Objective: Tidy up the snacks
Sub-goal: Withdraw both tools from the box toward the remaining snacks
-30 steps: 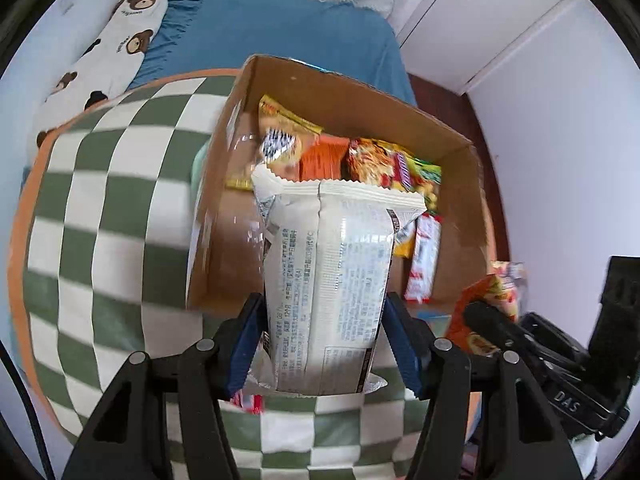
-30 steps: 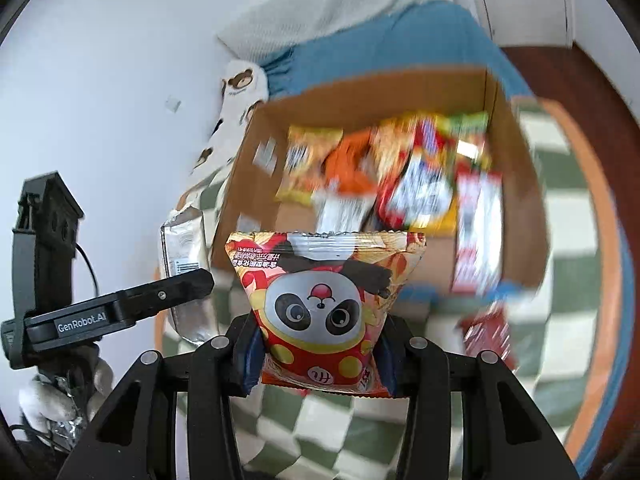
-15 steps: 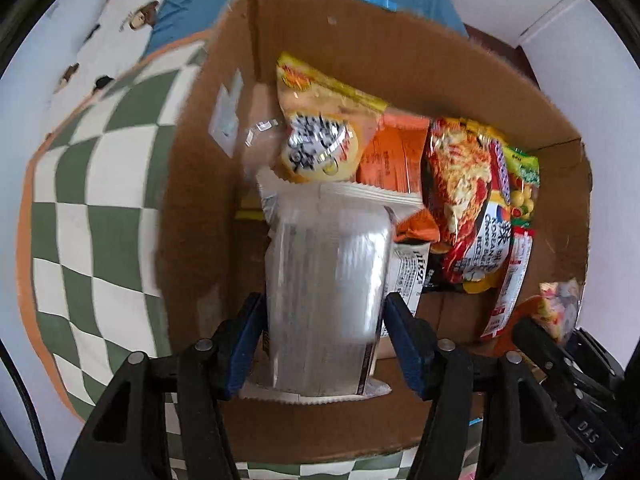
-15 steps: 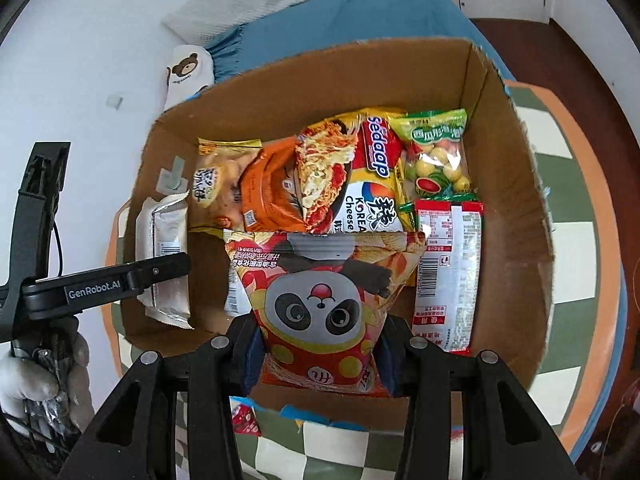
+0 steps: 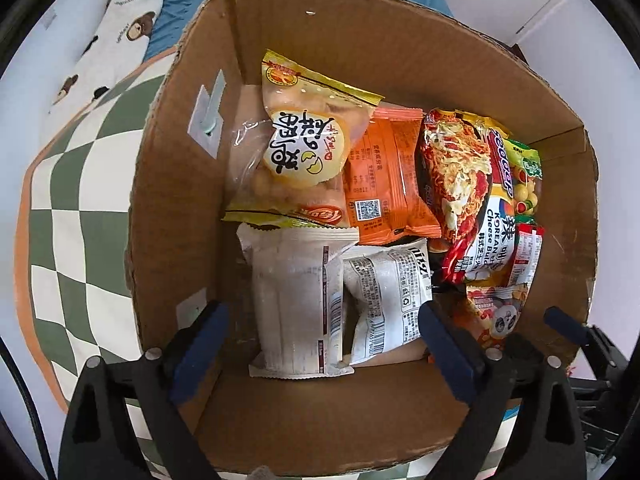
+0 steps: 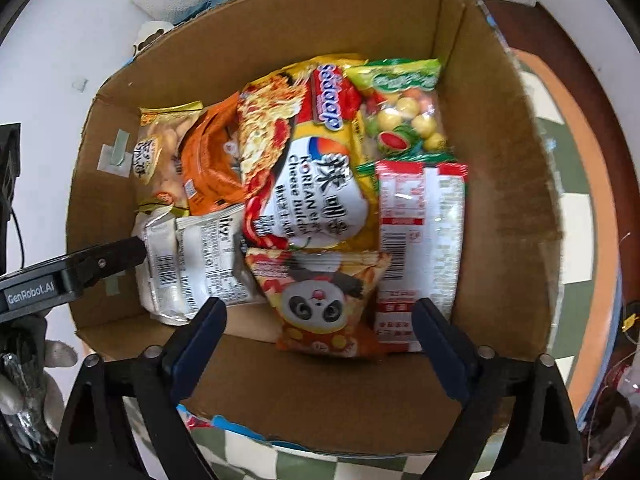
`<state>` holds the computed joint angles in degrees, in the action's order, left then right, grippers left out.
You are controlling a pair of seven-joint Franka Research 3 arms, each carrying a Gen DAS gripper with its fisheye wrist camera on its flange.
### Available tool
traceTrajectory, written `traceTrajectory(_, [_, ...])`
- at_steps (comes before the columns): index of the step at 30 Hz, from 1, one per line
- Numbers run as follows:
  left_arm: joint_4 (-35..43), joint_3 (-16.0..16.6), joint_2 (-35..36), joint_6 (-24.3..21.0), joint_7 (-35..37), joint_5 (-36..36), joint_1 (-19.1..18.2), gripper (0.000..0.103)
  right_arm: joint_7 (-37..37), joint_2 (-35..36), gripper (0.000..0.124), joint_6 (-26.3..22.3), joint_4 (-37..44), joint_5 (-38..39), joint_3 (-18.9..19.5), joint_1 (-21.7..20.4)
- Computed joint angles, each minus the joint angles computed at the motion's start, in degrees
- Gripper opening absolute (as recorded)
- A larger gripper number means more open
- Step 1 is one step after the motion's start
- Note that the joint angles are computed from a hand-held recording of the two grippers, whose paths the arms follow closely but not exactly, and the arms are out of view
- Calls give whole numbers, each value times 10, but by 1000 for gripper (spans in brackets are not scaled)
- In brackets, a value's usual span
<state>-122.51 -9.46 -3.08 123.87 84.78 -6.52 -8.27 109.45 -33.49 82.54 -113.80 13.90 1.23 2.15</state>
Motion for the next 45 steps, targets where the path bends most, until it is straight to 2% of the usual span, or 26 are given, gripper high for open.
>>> traceTrajectory(2, [-21,-2,-16,27,-3,3,-2,97,-4,-4,97,-2,5,-11,2,0])
traceTrajectory(14, [-112,9,-107,92,-1,-22,-25,97,-13,-17,97,-7,29,-63,19,-3])
traceTrajectory(19, [-145,10,-160,122,-15,13,-32,97,-15,-34,97,2,37,-73,24,-3])
traceTrajectory(29, [-206,35,-285,129,-9,16,-65,97,-14,-63,97,1,86,-84,41,-2])
traceTrajectory(34, [-238,28,-355,144,-30,48,-68,97,-9,-78,97,-2,122,-89,50,-3])
traceTrajectory(45, [-265,34,-436,138,-64,71,-92,97,6,-89,97,-26,197,-80,59,-5])
